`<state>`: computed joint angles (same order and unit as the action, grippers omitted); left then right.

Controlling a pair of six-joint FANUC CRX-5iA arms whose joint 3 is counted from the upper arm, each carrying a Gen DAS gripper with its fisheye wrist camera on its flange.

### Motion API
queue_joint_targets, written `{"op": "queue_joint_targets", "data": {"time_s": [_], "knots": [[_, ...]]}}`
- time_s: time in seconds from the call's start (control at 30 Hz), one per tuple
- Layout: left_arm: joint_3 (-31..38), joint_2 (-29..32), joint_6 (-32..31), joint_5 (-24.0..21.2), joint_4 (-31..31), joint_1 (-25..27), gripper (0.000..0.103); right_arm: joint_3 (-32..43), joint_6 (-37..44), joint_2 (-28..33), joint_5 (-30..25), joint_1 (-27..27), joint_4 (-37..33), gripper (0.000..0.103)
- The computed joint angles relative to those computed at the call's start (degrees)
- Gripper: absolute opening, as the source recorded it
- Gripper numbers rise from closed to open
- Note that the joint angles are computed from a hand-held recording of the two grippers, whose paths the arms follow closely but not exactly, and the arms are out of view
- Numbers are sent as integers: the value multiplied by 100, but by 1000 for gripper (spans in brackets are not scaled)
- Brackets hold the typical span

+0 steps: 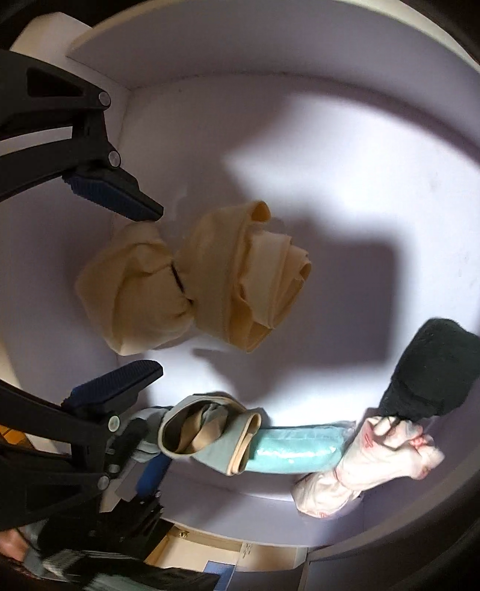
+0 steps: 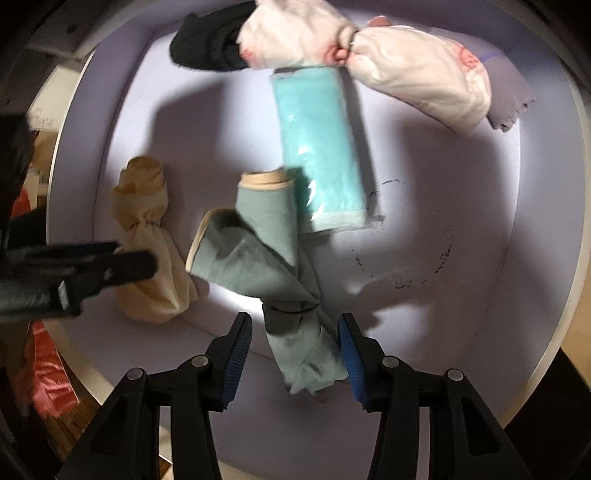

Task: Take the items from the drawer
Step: 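Grasp the sage green garment with the right tool while the left tool grasps the beige cloth, then lift the beige cloth with the left tool and release it into the gold tray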

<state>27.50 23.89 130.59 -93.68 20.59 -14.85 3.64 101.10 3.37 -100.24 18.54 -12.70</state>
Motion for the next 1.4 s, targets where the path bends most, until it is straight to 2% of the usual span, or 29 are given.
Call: {"op": "queue_joint_targets", "data": {"time_s": [0.07,0.13,0.23,0.3,0.33,0.37,0.4,0.43,0.53,0.63,0.9,1.1,1.13,1.27,1.4], "knots": [[53,92,-13,-22,-32,-45,76,-254,-41,-165,97,243,103,61],[217,265,-117,-129,-30,-70,66,-384,-38,-259,174,391,196,61],[520,464,-244,-271,-163,-143,66,-531,-96,-347,307,537,298,60],[585,500,-297,-309,-208,-176,65,-649,-149,-380,398,610,375,52],[589,494,-304,-304,-232,-189,61,-700,-176,-396,421,639,400,43],[673,528,-315,-342,-262,-201,57,-746,-146,-378,464,611,391,43],[626,495,-359,-280,-252,-201,48,-742,-158,-383,462,593,360,42],[638,517,-346,-206,-171,-202,43,-740,-182,-399,455,589,327,40],[874,615,-311,-195,-183,-229,37,-737,-250,-474,446,567,258,39],[900,548,-305,-125,-270,-257,34,-790,-378,-572,453,528,211,37],[249,-143,-153,457,-232,-169,31,-915,-584,-737,441,521,124,37],[282,-552,-350,477,-329,-50,31,-884,-641,-775,377,587,139,37],[160,-768,-450,425,-302,29,31,-901,-661,-796,381,609,140,37],[734,-604,-543,333,-426,-181,31,-878,-634,-769,342,571,128,37],[1245,-619,-846,140,-481,-174,31,-962,-705,-813,360,579,57,37]]}}
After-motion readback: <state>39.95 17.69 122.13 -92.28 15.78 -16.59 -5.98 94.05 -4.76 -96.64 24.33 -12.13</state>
